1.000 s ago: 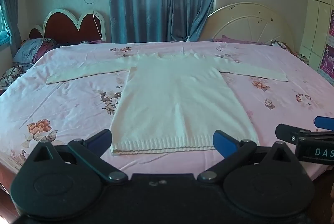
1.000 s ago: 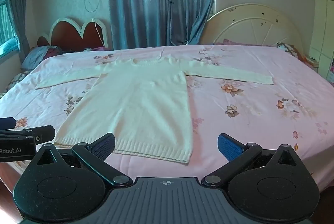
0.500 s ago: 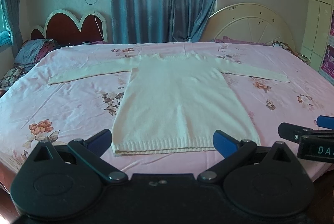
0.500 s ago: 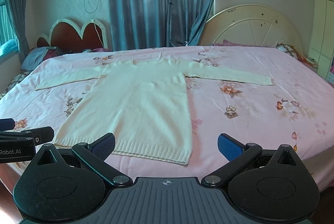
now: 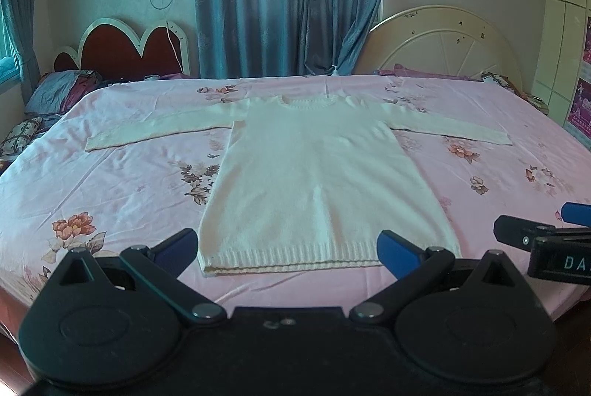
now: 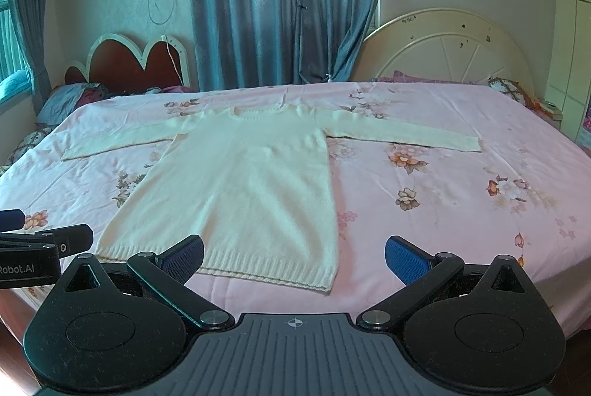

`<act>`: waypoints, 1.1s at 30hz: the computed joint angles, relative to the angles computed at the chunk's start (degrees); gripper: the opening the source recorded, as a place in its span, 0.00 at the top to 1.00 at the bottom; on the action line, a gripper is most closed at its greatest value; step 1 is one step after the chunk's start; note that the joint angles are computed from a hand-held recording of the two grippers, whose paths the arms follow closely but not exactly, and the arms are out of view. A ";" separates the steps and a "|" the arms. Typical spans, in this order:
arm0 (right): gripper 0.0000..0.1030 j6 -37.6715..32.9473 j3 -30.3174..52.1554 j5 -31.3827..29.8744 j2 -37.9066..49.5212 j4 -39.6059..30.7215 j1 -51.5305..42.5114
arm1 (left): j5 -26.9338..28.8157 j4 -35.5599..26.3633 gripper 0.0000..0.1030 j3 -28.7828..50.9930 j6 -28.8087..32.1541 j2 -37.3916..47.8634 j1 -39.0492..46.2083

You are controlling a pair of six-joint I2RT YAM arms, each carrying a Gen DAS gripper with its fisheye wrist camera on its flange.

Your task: Fold small clothes

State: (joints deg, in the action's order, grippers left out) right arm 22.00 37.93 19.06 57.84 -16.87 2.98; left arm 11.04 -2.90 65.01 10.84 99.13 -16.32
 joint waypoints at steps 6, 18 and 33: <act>0.00 -0.08 0.08 -0.03 -0.07 -0.14 -0.06 | 0.04 0.14 0.00 0.10 0.21 0.21 0.14; 0.00 -0.26 0.71 -0.06 0.19 -0.39 -0.03 | -0.18 0.66 0.00 0.24 -0.02 0.65 -0.16; 0.00 0.05 0.18 0.32 1.18 0.85 0.20 | 0.16 0.85 0.00 0.45 0.07 1.22 -0.09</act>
